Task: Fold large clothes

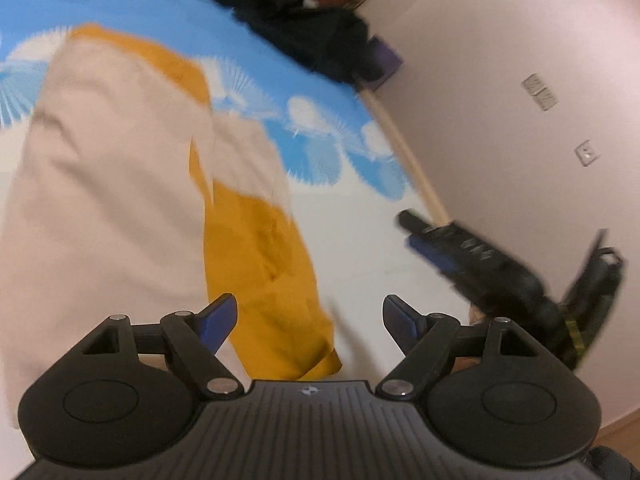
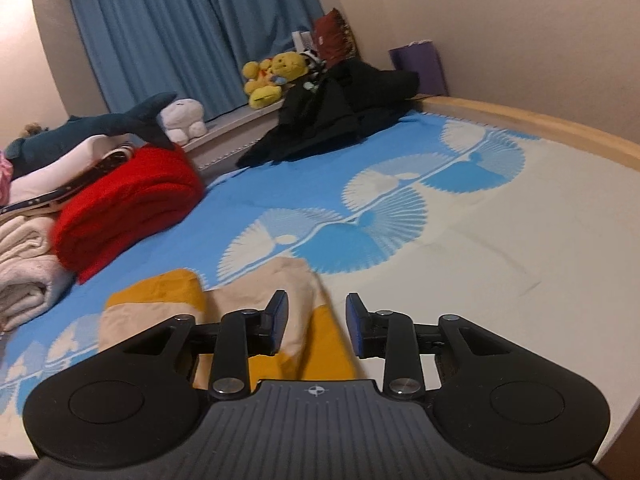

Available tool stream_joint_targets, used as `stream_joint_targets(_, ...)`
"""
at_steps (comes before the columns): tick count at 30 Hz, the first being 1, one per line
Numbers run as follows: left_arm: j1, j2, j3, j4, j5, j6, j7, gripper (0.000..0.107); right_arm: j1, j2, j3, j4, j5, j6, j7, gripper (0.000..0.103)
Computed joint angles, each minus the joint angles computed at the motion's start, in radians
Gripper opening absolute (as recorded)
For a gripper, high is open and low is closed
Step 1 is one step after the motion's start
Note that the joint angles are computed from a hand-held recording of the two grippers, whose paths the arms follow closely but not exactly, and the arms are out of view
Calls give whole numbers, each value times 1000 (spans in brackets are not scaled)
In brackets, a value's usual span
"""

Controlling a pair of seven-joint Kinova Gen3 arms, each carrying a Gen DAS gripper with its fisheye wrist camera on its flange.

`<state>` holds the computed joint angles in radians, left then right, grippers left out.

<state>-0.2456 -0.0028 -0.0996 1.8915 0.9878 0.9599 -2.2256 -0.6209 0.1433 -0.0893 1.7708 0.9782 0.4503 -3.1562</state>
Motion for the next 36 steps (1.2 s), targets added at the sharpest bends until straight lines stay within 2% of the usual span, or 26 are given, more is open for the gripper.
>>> stream_joint_targets(2, 0, -31, 0, 1, -19, -32, 9, 84, 11, 7, -14, -8, -32, -18, 30, 37)
stream_joint_targets(4, -2, -70, 6, 4, -86, -101, 60, 84, 5, 13, -9, -18, -73, -34, 72, 37)
stream_joint_targets(6, 22, -108, -15, 7, -160, -165, 106, 84, -41, 17, 46, -24, -141, -61, 135, 38)
stream_joint_targets(8, 56, -137, -59, -7, -237, -190, 128, 84, -33, 23, 43, -35, -222, -79, 217, 41)
stream_joint_targets(11, -2, -143, -26, -57, -359, -194, 138, 84, 71, 44, -63, -54, -335, -101, 339, 44)
stream_joint_targets(14, -8, -119, -48, -86, -463, -201, 130, 83, 152, 60, -147, -77, -433, -102, 461, 50)
stream_joint_targets(17, -8, -104, -119, -48, -451, -199, 102, 82, 279, 98, -285, -118, -537, -66, 582, 54)
stream_joint_targets(19, -44, -86, -126, -48, -467, -150, 137, 74, 363, 132, -377, -153, -610, -28, 664, 55)
stream_joint_targets(22, -59, -92, -118, -39, -448, -160, 124, 76, 474, 208, -516, -226, -727, 45, 786, 60)
stream_joint_targets(24, -56, -83, -106, -36, -481, -168, 136, 76, 486, 263, -555, -289, -772, 126, 867, 60)
stream_joint_targets(26, -52, -71, -71, -33, -535, -196, 188, 76, 434, 301, -520, -346, -801, 207, 937, 60)
stream_joint_targets(28, -46, -67, -60, -27, -558, -218, 206, 77, 342, 315, -433, -393, -803, 277, 980, 57)
stream_joint_targets(29, -45, -82, -59, -19, -572, -216, 215, 78, 306, 313, -394, -400, -809, 289, 993, 51)
stream_joint_targets(31, -35, -82, -51, -14, -596, -232, 238, 78, 289, 303, -368, -390, -831, 272, 1010, 18)
stream_joint_targets(32, -31, -84, -51, -12, -599, -234, 241, 78, 303, 299, -382, -378, -837, 257, 1017, 15)
stream_joint_targets(33, -27, -85, -50, -11, -605, -236, 248, 78, 313, 293, -387, -368, -854, 243, 1037, 6)
stream_joint_targets(36, -19, -87, -52, -12, -611, -238, 257, 78, 312, 264, -367, -333, -888, 181, 1096, 4)
